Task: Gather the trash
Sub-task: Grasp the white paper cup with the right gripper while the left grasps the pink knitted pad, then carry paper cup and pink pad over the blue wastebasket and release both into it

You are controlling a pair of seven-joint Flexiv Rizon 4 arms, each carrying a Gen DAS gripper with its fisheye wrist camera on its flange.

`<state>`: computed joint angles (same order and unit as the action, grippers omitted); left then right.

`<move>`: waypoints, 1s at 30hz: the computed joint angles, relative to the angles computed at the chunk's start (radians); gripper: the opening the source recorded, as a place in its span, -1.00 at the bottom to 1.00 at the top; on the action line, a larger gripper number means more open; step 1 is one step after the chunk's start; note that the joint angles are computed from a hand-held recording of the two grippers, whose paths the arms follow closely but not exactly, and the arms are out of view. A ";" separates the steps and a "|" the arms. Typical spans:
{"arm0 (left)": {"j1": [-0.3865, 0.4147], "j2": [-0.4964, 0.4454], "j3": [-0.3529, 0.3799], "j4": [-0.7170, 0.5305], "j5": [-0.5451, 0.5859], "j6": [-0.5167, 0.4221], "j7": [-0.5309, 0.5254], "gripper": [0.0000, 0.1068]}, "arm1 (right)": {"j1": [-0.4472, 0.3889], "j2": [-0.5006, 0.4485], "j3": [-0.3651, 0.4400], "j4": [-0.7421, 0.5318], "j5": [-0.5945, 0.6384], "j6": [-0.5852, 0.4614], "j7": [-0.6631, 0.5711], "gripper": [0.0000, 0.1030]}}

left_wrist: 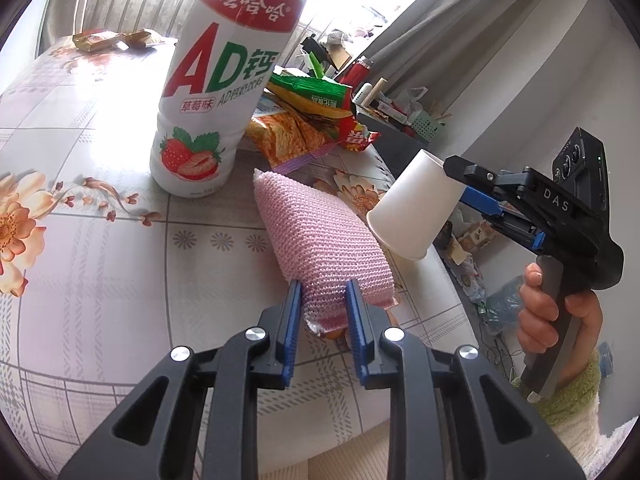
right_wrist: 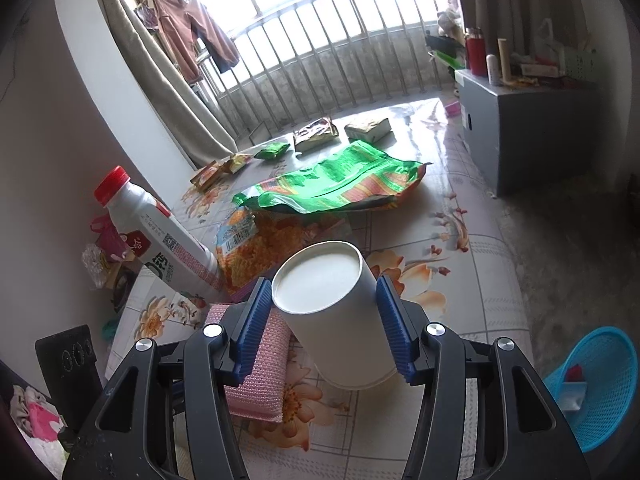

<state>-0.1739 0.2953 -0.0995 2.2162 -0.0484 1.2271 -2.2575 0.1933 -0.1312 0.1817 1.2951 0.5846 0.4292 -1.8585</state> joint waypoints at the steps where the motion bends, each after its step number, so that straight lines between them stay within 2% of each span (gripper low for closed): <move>1: 0.001 0.004 -0.003 -0.001 0.007 -0.002 -0.001 -0.60 | -0.004 0.011 -0.001 0.011 0.002 0.003 0.005 -0.02; 9: -0.017 0.009 0.004 -0.001 -0.006 0.030 0.051 -0.61 | -0.018 0.107 -0.024 0.112 0.025 0.058 0.064 -0.02; 14: -0.015 0.026 0.002 -0.016 0.003 0.002 0.100 -0.61 | -0.020 0.163 -0.051 0.173 0.055 0.096 0.094 -0.02; 23: 0.013 0.059 -0.044 -0.063 0.070 -0.069 0.071 -0.62 | -0.027 0.212 -0.101 0.205 0.119 0.105 0.099 -0.02; 30: 0.005 0.017 -0.072 -0.136 0.106 -0.084 0.079 -0.62 | -0.042 0.243 -0.134 0.221 0.145 0.130 0.083 -0.02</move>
<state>-0.1690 0.3118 -0.1714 2.0799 0.0579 1.1429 -2.1789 0.1511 0.1123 0.0480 1.5165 0.7296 0.5590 -1.7754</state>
